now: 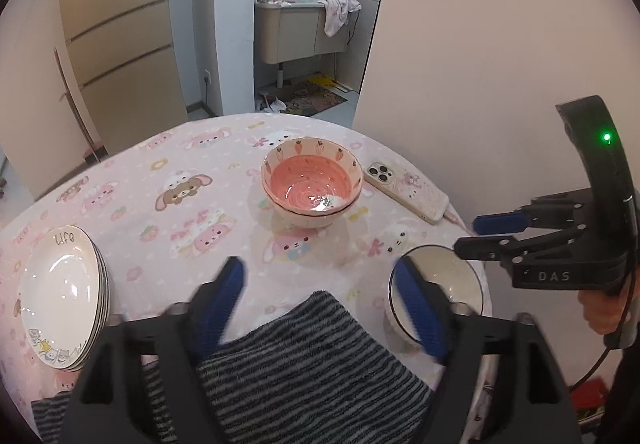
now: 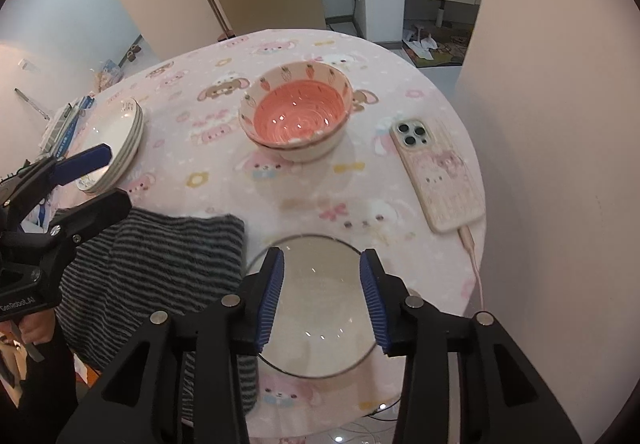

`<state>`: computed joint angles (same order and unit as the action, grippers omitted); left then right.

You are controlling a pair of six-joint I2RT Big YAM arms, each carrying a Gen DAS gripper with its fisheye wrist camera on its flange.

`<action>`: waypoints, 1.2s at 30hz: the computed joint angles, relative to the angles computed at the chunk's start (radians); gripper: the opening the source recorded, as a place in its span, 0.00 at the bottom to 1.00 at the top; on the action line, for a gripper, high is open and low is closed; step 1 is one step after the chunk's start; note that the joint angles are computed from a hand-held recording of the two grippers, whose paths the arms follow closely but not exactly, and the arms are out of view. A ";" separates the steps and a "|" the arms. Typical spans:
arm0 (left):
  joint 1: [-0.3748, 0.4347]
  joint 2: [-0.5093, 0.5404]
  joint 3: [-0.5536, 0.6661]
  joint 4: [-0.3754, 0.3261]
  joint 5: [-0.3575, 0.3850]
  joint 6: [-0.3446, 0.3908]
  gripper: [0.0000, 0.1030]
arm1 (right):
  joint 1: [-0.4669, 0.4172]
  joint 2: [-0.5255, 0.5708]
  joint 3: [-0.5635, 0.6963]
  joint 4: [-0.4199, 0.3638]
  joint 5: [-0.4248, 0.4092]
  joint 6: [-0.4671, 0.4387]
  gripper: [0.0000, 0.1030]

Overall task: Organize plates and bowls
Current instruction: 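Grip the white bowl rim with both grippers and lift it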

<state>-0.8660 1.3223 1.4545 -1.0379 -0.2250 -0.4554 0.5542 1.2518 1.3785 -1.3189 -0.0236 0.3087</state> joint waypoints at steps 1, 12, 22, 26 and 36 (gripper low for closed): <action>-0.013 -0.006 -0.014 0.011 -0.014 -0.002 0.84 | 0.002 -0.015 -0.016 0.001 0.015 0.009 0.37; -0.052 0.062 -0.037 0.052 0.103 -0.072 0.84 | -0.021 -0.092 -0.144 -0.014 0.055 0.013 0.37; -0.069 0.206 0.002 0.033 0.161 -0.078 0.59 | -0.049 -0.052 -0.205 0.020 0.017 -0.006 0.19; -0.065 0.251 0.016 0.014 0.202 -0.097 0.21 | -0.052 -0.043 -0.223 0.043 -0.020 -0.014 0.12; -0.065 0.265 0.023 -0.007 0.131 -0.090 0.13 | -0.030 -0.022 -0.195 0.026 0.003 0.021 0.10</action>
